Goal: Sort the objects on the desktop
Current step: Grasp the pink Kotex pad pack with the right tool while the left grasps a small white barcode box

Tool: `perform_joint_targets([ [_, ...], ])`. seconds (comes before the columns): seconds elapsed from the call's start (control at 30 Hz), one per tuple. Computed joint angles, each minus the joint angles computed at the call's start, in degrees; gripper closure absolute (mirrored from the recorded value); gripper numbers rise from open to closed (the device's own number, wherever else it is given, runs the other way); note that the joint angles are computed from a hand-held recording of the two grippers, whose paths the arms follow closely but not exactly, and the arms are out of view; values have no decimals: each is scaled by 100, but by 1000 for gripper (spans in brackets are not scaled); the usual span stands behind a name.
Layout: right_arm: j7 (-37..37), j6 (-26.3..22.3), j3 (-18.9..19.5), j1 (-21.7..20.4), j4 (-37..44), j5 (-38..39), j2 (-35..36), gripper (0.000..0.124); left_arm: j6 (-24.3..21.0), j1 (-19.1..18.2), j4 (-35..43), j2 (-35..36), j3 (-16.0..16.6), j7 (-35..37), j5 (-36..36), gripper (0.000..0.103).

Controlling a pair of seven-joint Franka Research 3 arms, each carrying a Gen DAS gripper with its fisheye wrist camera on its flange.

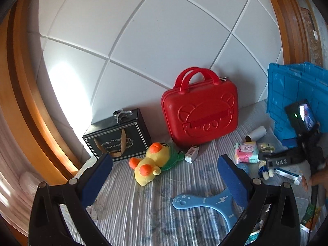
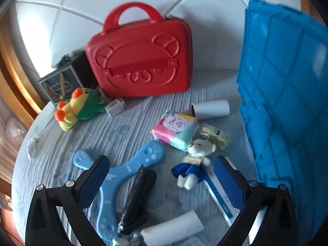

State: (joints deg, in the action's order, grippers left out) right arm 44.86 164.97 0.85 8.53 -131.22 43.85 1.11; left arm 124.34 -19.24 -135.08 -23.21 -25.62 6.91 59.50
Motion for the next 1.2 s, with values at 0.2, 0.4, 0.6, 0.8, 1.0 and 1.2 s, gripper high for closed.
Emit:
perform_joint_targets([
  [0.2,2136,-730,-246,49,2003,-1673,2057,22,810,237,-142,721,398,-91,47,0],
  [0.4,3255,-1342,-267,58,3120,-2400,3065,22,1691,535,394,1929,829,-181,857,0],
  [0.6,3116,-678,-24,-140,2835,-2660,3107,32,2509,580,2023,3852,1466,708,1067,0],
  [0.8,2502,-681,288,-474,2670,-2264,3004,32,2889,784,3093,5063,1613,2898,-153,22],
  [1.0,2225,-512,252,-440,2468,-2088,2928,32,2899,388,3215,5218,2159,3368,-47,29],
  [1.2,2663,-158,-129,-1,2327,-2570,2963,33,3147,242,3213,5274,2303,3339,-339,40],
])
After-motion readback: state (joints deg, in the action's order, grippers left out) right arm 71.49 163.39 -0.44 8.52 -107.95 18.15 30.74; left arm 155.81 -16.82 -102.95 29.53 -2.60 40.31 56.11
